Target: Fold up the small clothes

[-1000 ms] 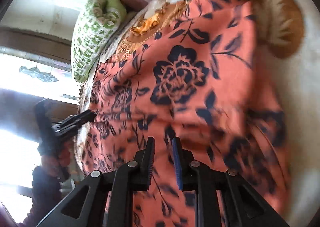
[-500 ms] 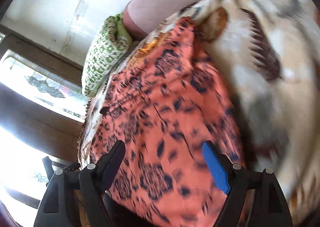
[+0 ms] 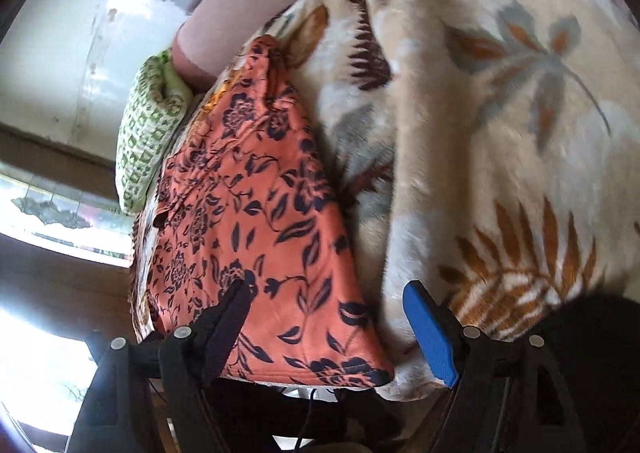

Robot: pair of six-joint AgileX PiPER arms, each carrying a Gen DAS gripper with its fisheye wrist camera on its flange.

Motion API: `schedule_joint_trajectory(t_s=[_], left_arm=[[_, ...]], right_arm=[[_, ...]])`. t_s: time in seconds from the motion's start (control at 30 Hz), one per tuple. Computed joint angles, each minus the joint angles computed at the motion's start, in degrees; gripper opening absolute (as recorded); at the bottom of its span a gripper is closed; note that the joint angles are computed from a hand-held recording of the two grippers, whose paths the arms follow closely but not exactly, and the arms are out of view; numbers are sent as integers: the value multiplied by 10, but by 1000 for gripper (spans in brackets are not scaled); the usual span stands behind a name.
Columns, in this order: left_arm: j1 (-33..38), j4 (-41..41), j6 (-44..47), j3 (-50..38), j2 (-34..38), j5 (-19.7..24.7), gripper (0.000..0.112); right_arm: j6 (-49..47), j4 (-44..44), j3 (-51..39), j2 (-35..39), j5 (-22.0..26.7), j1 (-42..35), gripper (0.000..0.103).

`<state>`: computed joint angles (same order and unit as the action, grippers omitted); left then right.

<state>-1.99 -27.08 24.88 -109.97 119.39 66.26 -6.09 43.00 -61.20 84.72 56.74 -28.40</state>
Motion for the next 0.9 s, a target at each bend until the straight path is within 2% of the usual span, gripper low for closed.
schedule_joint_trajectory(t_s=[0.13, 0.2, 0.3, 0.33, 0.37, 0.4, 0.47, 0.6, 0.67, 0.7, 0.77, 0.87, 0.9], left_arm=[[5, -19, 22, 8, -1, -1, 19], [8, -19, 14, -2, 9, 8, 39], [15, -35, 27, 4, 9, 9, 39], [17, -39, 37, 9, 6, 8, 38], [17, -42, 49, 15, 2, 5, 23], [15, -40, 58, 18, 0, 3, 11], [11, -28, 58, 14, 1, 3, 10], [21, -56, 82, 13, -2, 13, 8], [17, -34, 76, 10, -5, 10, 10], [7, 11, 50, -1, -1, 11, 20], [-1, 50, 33, -9, 3, 15, 31], [13, 6, 68, 13, -9, 16, 61], [10, 3, 77, 18, -11, 14, 63]], right_arm=[[-11, 2, 5, 18, 9, 15, 76], [12, -27, -3, 34, 4, 38, 71], [47, -89, -23, 34, 9, 74, 60], [62, -120, -40, 39, 24, 90, 40], [66, -135, -50, 42, 39, 100, 15], [65, -140, -53, 42, 50, 108, 10], [70, -167, -60, 32, 55, 137, 9], [36, -121, -74, 25, 66, 136, 8], [42, -128, -85, 33, 69, 136, 8], [58, -149, -91, 43, 74, 139, 9], [78, -164, -98, 60, 84, 140, 12], [79, -166, -90, 57, 76, 142, 14], [75, -170, -89, 57, 75, 146, 15]])
